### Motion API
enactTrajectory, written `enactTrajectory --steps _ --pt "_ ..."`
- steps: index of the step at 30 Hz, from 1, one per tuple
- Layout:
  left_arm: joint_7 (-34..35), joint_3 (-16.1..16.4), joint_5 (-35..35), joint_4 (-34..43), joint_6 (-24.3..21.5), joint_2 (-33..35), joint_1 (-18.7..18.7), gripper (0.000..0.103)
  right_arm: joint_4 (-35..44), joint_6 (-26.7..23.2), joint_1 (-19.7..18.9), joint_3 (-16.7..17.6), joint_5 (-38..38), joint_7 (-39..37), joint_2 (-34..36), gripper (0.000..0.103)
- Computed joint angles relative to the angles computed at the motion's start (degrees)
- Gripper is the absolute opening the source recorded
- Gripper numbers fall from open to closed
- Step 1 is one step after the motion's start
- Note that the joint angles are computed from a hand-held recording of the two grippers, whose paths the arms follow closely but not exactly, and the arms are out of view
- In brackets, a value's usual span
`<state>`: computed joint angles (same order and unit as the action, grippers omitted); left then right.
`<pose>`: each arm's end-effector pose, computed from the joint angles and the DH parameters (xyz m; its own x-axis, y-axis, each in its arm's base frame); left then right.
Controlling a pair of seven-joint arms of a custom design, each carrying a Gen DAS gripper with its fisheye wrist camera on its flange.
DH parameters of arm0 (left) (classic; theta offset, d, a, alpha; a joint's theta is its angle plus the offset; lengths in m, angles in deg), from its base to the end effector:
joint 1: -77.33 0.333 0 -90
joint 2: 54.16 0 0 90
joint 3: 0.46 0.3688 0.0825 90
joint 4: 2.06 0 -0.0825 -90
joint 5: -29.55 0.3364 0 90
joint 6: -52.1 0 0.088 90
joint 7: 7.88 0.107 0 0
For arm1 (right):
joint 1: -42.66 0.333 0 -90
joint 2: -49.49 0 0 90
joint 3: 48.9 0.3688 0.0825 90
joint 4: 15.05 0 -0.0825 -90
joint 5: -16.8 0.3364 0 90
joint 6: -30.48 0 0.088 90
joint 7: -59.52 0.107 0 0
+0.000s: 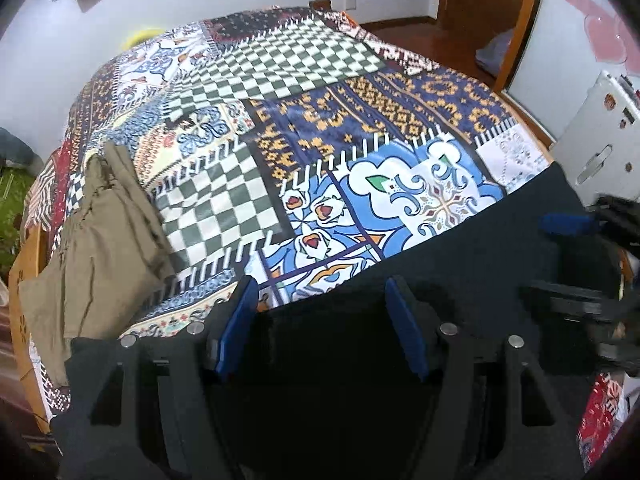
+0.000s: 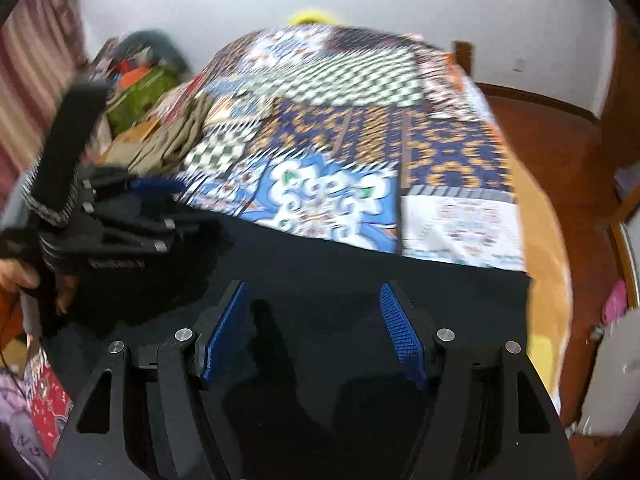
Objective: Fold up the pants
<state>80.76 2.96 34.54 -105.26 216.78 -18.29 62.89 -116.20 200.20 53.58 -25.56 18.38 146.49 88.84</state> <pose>0.6759 -0.1443 0.3252 -0.2448 -0.9661 -0.0817 -0.8661 0.2557 -0.4295 0.6156 0.3431 0.3369 0.4971 -0.8332 -0.2421 -0.7943 -0.3246 -0.5136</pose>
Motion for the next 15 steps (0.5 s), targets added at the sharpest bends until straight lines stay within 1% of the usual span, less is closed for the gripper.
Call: enactTrajectory --steps 1,2,3,4,5,6,7,8,9,10,11,12,13,15 --pt "0.24 -0.24 -0.13 -1.1 0.88 -0.78 0.33 0.066 1.04 -1.4 1.1 -1.31 -0.66 0.28 0.54 0.065" --pt "0.37 -0.17 -0.12 -2.12 1.61 -1.48 0.36 0.066 2.5 -3.03 2.8 -3.36 -1.69 0.71 1.33 0.065" --pt "0.46 -0.03 -0.1 -2.68 2.0 -1.9 0.3 0.066 3.17 -3.35 4.69 -5.78 -2.77 1.58 1.58 0.061" --pt "0.59 0.04 -0.12 -3.46 2.56 -2.43 0.29 0.066 3.37 -2.68 6.35 -8.08 -4.1 2.31 1.73 0.054" --pt "0.92 -0.28 -0.38 -4.31 3.08 -3.01 0.59 0.066 3.62 -2.34 7.0 -9.15 -5.02 2.63 1.8 0.053" --pt "1.2 -0.66 -0.77 -5.0 3.57 -3.43 0.86 0.066 3.81 -1.87 8.99 -12.04 -6.39 4.36 1.63 0.05" --pt "1.61 -1.03 -1.17 -5.36 3.84 -3.69 1.22 0.066 4.15 -1.7 11.67 -15.77 -8.09 6.98 1.45 0.048" --pt "1.73 -0.9 -1.3 -6.29 4.44 -4.24 1.08 0.066 4.53 -1.84 13.89 -19.08 -9.86 9.52 1.33 0.048" --pt "1.92 -0.89 -1.5 -7.01 4.91 -4.63 1.04 0.066 4.59 -2.15 14.47 -20.39 -11.13 11.64 1.07 0.048" --pt "2.43 -1.43 -1.96 -7.93 5.38 -5.17 1.45 0.066 4.45 -2.25 13.74 -19.7 -10.98 11.99 0.78 0.048" --pt "3.35 -2.6 -2.75 -8.84 5.74 -5.72 2.36 0.066 3.47 -1.64 11.9 -17.61 -10.6 12.0 0.04 0.048" --pt "3.9 -3.07 -3.32 -9.44 6.04 -6.07 2.68 0.066 2.71 -0.89 10.44 -15.75 -10.39 11.73 -0.49 0.048" --pt "4.29 -3.26 -3.77 -10.06 6.4 -6.41 2.75 0.066 1.35 0.46 8.61 -13.27 -9.97 10.9 -1.21 0.048" --pt "4.41 -2.71 -4.27 -11.53 7.43 -7.1 2.03 0.066 -1.02 2.32 4.14 -6.83 -8.57 7.97 -2.21 0.048"
